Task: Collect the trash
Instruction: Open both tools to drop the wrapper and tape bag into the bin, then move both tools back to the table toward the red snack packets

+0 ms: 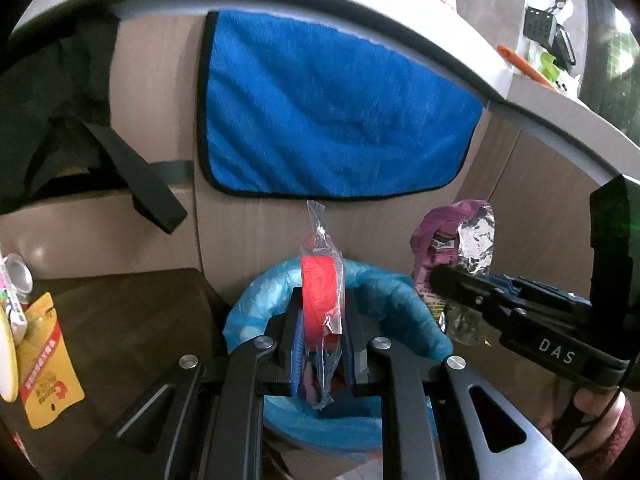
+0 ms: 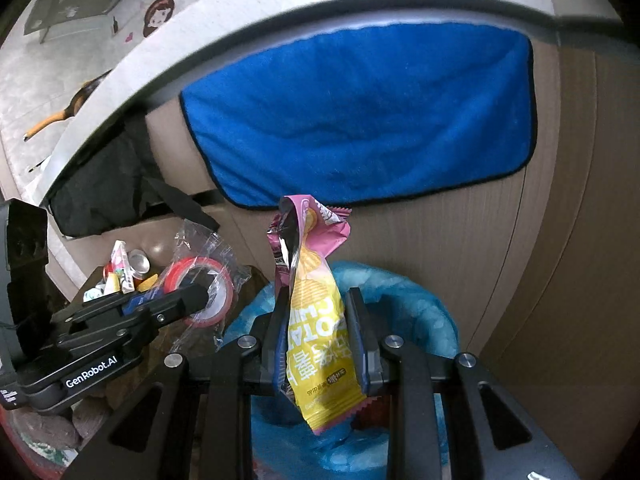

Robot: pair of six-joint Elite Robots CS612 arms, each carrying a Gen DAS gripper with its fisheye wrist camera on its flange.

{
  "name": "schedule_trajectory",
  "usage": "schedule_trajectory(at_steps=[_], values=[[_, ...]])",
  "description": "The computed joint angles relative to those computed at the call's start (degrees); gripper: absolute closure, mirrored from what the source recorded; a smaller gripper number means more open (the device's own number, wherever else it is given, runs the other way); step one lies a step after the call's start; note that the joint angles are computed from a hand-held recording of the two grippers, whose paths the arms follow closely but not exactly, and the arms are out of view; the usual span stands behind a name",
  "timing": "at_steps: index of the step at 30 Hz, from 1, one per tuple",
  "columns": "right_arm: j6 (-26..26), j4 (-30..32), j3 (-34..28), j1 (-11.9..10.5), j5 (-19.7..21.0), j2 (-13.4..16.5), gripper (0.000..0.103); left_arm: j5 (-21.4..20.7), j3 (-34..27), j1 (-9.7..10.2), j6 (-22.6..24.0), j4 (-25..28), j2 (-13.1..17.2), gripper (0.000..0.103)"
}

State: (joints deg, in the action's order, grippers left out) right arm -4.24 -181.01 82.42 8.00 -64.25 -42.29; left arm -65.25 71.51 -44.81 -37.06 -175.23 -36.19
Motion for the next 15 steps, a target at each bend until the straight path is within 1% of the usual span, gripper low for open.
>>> schedule_trajectory(at_steps=[4, 7, 9, 10, 11, 12, 15], values=[[0.5, 1.6, -1.2, 0.1, -0.2, 1.0, 0.078, -1.7, -0.9, 0.41, -0.7, 0.8, 0.7, 0.087], [1.2, 2.4, -1.8, -0.1, 0.1, 1.6, 0.078, -3.3, -1.5, 0.84, -1.0, 0.4, 1.2, 0.086], [1.6, 2.4, -1.9, -0.1, 0.3, 1.8, 0.072, -6.8, -1.7, 1.56, -1.4, -1.4, 1.8, 0.071], [1.8, 2.1, -1.8, -0.1, -0.2, 1.9, 0.061, -7.9, -1.8, 1.78, -2.0, -1.9, 1.9, 0.050], [1.8, 2.2, -1.8, -0.1, -0.5, 1.9, 0.048, -8.8, -1.7, 2.01, -2.5, -2.9, 1.9, 0.040], [2.0, 2.1, -1.7, -0.1, -0.6, 1.9, 0.045, -9.3, -1.4, 2.17, -2.8, -3.6, 1.8, 0.040], [2.5, 1.7, -1.0, -0.1, -1.1, 1.5, 0.045, -8.5, -0.1, 2.27, -3.1, -4.2, 0.8, 0.040]])
